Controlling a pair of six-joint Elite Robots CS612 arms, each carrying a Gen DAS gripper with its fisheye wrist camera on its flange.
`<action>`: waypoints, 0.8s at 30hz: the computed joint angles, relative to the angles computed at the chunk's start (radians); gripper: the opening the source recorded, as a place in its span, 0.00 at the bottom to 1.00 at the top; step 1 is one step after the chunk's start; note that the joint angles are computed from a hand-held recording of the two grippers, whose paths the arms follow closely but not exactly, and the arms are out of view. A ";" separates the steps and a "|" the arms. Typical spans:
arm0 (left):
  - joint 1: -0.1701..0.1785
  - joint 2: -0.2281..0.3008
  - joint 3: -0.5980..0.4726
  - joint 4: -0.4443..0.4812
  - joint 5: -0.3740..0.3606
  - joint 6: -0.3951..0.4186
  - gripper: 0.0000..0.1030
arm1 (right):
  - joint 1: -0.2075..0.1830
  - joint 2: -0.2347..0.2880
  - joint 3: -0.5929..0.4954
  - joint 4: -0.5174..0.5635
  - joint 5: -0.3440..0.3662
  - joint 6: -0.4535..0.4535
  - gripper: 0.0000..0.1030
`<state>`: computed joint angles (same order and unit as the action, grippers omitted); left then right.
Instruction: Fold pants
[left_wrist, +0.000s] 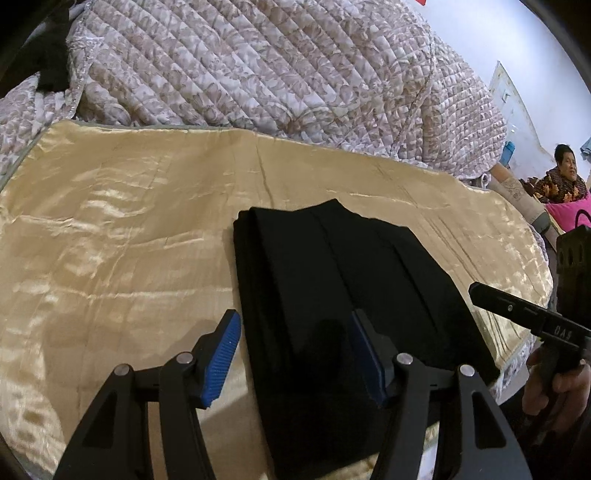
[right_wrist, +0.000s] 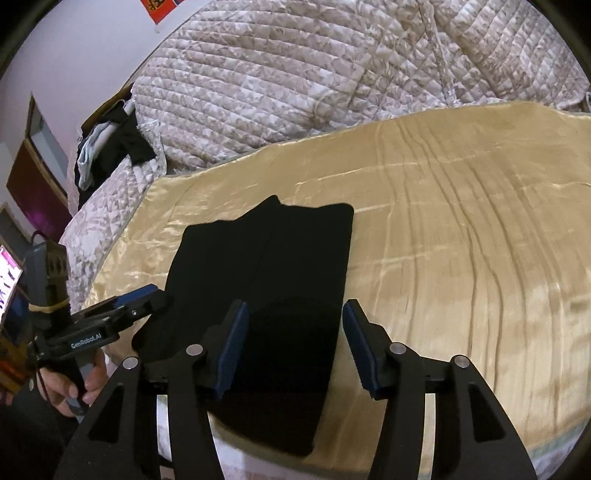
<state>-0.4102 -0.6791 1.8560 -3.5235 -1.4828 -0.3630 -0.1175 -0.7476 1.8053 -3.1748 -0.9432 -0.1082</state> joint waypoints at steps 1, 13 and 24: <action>0.002 0.005 -0.005 -0.005 -0.004 -0.007 0.62 | -0.001 0.004 -0.008 0.008 0.004 0.000 0.52; 0.015 0.031 -0.036 -0.008 -0.033 -0.039 0.63 | -0.005 0.054 -0.064 0.047 0.047 0.067 0.52; 0.023 0.045 -0.058 -0.013 -0.055 -0.081 0.68 | -0.007 0.077 -0.088 0.040 0.089 0.118 0.52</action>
<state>-0.3867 -0.6337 1.7976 -3.5367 -1.5378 -0.4440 -0.1247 -0.6702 1.7174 -3.1346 -0.8538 0.0095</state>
